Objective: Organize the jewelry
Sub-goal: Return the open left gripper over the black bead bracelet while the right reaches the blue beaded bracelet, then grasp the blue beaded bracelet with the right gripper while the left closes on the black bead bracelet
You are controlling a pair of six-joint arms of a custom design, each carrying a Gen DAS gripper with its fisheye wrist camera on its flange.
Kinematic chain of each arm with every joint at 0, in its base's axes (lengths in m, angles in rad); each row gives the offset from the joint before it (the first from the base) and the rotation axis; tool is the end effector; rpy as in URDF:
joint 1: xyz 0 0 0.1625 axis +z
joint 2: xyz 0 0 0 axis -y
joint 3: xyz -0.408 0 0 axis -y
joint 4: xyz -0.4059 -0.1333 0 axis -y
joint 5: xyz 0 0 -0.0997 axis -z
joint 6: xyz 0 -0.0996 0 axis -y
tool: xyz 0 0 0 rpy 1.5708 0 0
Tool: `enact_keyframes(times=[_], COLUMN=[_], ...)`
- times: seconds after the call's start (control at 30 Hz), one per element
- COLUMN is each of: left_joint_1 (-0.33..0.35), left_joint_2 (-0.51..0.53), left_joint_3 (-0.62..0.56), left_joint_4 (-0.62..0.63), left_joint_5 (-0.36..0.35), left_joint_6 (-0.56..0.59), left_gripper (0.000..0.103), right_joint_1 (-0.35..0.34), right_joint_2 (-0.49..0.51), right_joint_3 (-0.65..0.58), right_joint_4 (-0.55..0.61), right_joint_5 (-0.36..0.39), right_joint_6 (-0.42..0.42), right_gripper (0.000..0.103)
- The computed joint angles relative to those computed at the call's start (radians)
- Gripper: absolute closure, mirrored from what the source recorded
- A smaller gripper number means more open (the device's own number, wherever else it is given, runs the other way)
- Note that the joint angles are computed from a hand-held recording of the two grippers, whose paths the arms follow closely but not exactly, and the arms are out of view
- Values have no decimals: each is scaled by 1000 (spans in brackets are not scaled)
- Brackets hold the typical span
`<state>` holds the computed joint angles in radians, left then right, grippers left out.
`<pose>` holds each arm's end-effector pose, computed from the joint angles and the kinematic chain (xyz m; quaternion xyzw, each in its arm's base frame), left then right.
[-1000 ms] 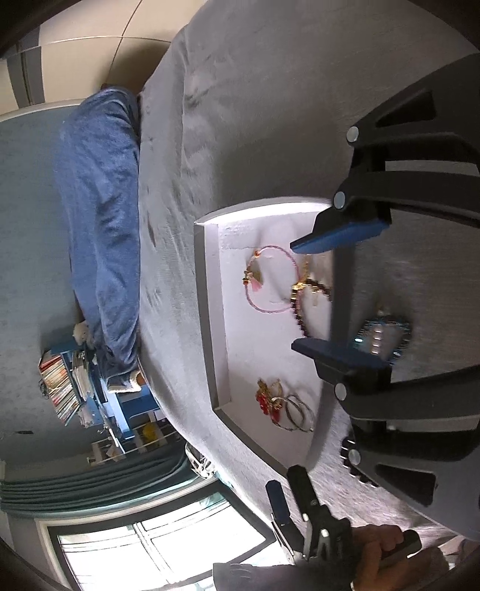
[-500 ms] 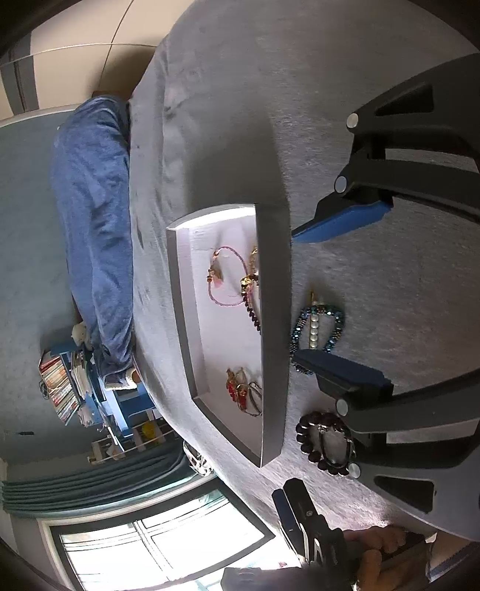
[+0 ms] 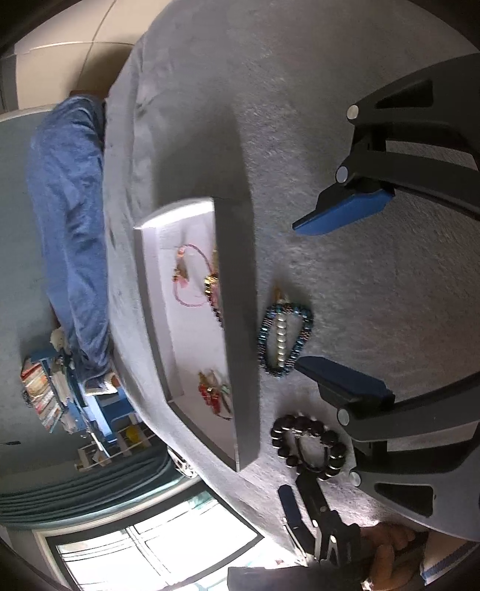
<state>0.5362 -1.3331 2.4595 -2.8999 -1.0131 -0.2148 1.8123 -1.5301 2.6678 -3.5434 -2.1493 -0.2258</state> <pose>-0.2361 -0.3567 0.1298 0.3556 0.8883 -0.2391 0.1652 0.1521 -0.2877 0.2197 0.0904 -0.8791 0.3906 0.2577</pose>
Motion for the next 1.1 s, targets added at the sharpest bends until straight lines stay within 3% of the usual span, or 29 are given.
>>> enact_keyframes(times=[0.3,0.53,0.67,0.77,0.87,1.1], left_joint_1=[25,38,41,42,41,41], left_joint_2=[-3,-7,-7,-7,-6,-7], left_joint_3=[-7,-9,-9,-10,-10,-8], left_joint_4=[2,-3,-3,-4,-5,-9], left_joint_5=[-26,-38,-44,-45,-45,-45], left_joint_6=[-14,-22,-24,-23,-24,-21], left_gripper=[11,11,11,11,11,11], right_joint_1=[32,-23,-34,-44,-49,-42], right_joint_2=[38,-4,15,-2,-33,-112], right_joint_3=[-34,-58,-84,-72,-45,15], right_joint_4=[76,140,195,195,170,166], right_joint_5=[-67,16,31,63,80,7], right_joint_6=[-3,51,54,46,44,11], right_gripper=[47,59,85,94,96,96])
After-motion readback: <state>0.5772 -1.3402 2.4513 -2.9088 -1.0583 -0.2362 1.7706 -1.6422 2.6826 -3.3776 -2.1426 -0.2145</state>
